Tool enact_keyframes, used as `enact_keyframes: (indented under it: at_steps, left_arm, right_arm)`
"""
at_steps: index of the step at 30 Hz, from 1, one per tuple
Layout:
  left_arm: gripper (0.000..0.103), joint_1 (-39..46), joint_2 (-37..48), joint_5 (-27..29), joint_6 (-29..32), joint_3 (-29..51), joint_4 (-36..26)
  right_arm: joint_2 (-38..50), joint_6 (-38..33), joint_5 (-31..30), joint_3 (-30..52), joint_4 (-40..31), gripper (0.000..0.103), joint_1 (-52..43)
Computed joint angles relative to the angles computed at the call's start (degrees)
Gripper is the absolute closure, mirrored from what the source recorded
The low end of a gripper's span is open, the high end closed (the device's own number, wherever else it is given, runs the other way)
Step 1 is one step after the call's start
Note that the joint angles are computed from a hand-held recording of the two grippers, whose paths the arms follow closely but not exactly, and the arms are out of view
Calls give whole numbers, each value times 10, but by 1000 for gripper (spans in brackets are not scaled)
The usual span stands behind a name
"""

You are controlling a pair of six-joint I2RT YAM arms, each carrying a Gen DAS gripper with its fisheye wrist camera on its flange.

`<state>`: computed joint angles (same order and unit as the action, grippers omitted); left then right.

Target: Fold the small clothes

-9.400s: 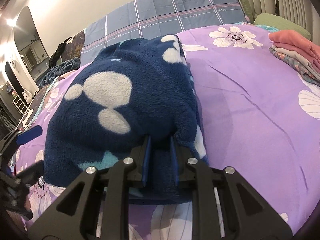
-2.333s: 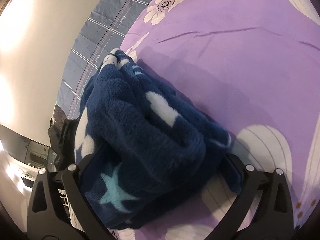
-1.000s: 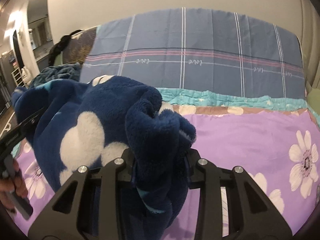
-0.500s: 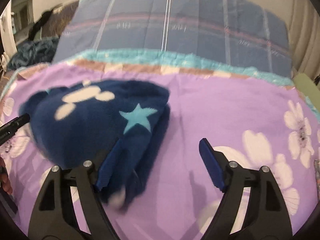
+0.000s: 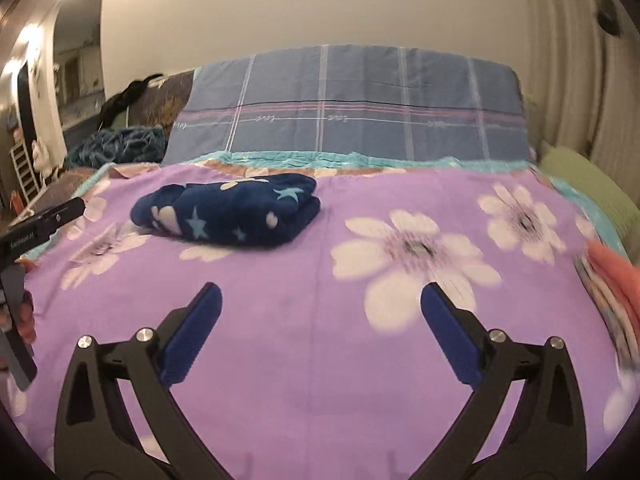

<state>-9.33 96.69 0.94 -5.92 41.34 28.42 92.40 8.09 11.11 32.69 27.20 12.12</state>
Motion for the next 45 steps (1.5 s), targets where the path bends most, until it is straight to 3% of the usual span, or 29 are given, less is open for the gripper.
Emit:
enact_keyframes:
  at_steps: [4, 7, 11, 17, 24, 28, 33, 37, 45]
  left_arm:
    - [1, -50, -126, -54, -3, -107, 9]
    - [1, -106, -236, -103, -2, -176, -17]
    - [1, -171, -338, -184, -10, -230, -64]
    - [1, -222, -440, -244, -55, -274, -147]
    - [1, -306, -453, -348, -62, -288, -177]
    - [1, -317, -471, -345, -83, -282, -214]
    - [1, -301, -506, -300, -97, -282, -247]
    - [1, -320, -485, -324, -95, -278, -241]
    - [1, -323, -441, -315, -102, -272, -217]
  right_arm:
    - [-121, 45, 65, -83, -44, 2, 46]
    - [-238, 85, 127, -126, -116, 2, 101]
    - [-364, 125, 215, -154, -209, 2, 178]
    - [-476, 170, 303, -163, -323, 2, 284]
    - [-500, 223, 376, -158, -389, 2, 383]
    - [-496, 245, 379, -159, -400, 2, 397]
    - [-494, 254, 373, -166, -400, 2, 393]
    - [-486, 247, 355, -172, -385, 2, 382]
    - [-441, 230, 353, -171, -349, 2, 375]
